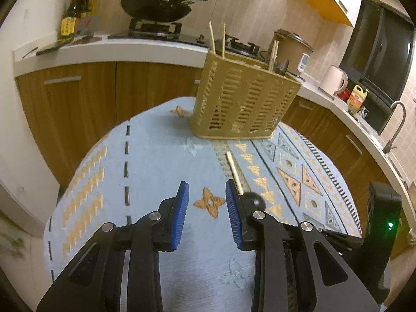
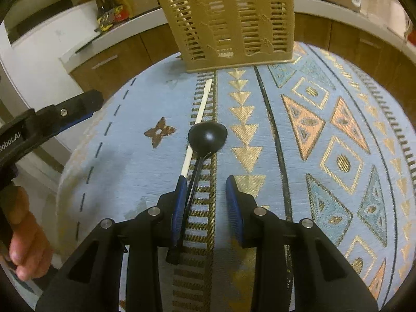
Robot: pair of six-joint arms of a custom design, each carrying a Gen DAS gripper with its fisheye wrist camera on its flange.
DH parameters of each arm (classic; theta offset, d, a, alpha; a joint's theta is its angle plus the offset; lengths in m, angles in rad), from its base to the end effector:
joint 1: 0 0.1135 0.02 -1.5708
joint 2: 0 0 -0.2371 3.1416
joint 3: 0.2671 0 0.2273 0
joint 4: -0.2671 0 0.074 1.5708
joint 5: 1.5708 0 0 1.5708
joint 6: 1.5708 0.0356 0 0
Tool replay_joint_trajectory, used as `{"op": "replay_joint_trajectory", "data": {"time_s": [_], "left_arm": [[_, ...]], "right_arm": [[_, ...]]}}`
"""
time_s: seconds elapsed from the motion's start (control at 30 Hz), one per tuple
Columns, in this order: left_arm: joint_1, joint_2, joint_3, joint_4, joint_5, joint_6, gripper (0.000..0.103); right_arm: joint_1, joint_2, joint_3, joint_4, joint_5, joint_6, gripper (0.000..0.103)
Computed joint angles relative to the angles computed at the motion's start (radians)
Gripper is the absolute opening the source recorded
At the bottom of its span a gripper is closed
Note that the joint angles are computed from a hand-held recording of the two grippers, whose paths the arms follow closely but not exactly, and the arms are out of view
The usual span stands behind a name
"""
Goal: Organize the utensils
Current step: 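Grasp the black round-headed spoon with the right tool while the left tool grasps the last chopstick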
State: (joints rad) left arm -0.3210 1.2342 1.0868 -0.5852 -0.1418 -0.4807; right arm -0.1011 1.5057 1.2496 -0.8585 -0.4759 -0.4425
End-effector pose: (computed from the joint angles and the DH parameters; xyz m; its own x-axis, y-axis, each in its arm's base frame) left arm 0.2375 -0.0737 0.2914 -0.6610 -0.2626 -0.7029 -0.1049 0.9599 -0.2600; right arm 0.2786 -0.0119 0.2578 -0.7596 -0.3055 -0.5742 -0.4828 0.8564 0.1830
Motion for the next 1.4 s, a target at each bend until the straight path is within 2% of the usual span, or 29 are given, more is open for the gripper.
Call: {"op": "replay_joint_trajectory", "data": {"time_s": [0.2, 0.27, 0.37, 0.43, 0.57, 0.73, 0.87, 0.9, 0.93, 1.0, 1.03, 1.17, 1.27, 1.4], "left_arm": [[0.029, 0.027, -0.004, 0.012, 0.035, -0.003, 0.028], [0.024, 0.036, 0.005, 0.008, 0.032, -0.006, 0.028], [0.01, 0.055, 0.019, 0.0, 0.029, -0.006, 0.028], [0.002, 0.075, 0.031, -0.007, 0.035, -0.005, 0.028], [-0.005, 0.136, 0.07, -0.02, 0.084, 0.001, 0.028], [-0.033, 0.306, 0.219, -0.064, 0.112, 0.028, 0.028], [-0.054, 0.509, 0.43, -0.186, 0.099, 0.033, 0.028], [-0.06, 0.545, 0.47, -0.214, 0.091, 0.032, 0.025], [-0.069, 0.586, 0.517, -0.246, 0.079, 0.03, 0.017], [-0.1, 0.632, 0.58, -0.292, 0.006, 0.04, 0.006], [-0.109, 0.644, 0.594, -0.302, -0.01, 0.046, 0.005], [-0.12, 0.621, 0.565, -0.299, -0.018, 0.003, 0.003], [-0.109, 0.539, 0.465, -0.269, 0.023, -0.05, 0.001], [-0.086, 0.476, 0.39, -0.258, 0.091, -0.059, 0.001]], "right_arm": [[0.08, -0.099, -0.114, 0.126, 0.138, 0.027, 0.028], [0.086, -0.099, -0.117, 0.125, 0.158, 0.021, 0.024], [0.073, -0.1, -0.122, 0.132, 0.165, 0.006, 0.01], [0.035, -0.086, -0.105, 0.111, 0.142, -0.008, 0.006], [-0.043, -0.051, -0.067, 0.079, 0.096, -0.03, 0.005], [-0.149, 0.048, 0.054, 0.039, 0.044, -0.037, 0.005], [-0.205, 0.15, 0.175, -0.002, 0.033, -0.058, 0.005], [-0.213, 0.172, 0.202, -0.016, 0.03, -0.068, 0.005], [-0.217, 0.184, 0.218, -0.025, 0.028, -0.076, 0.005], [-0.222, 0.223, 0.266, -0.061, 0.023, -0.106, 0.005], [-0.224, 0.241, 0.287, -0.075, 0.023, -0.112, 0.005], [-0.246, 0.347, 0.428, -0.203, -0.015, -0.144, 0.005], [-0.253, 0.401, 0.502, -0.281, -0.029, -0.164, 0.005], [-0.245, 0.439, 0.571, -0.352, -0.017, -0.197, 0.006]]}}
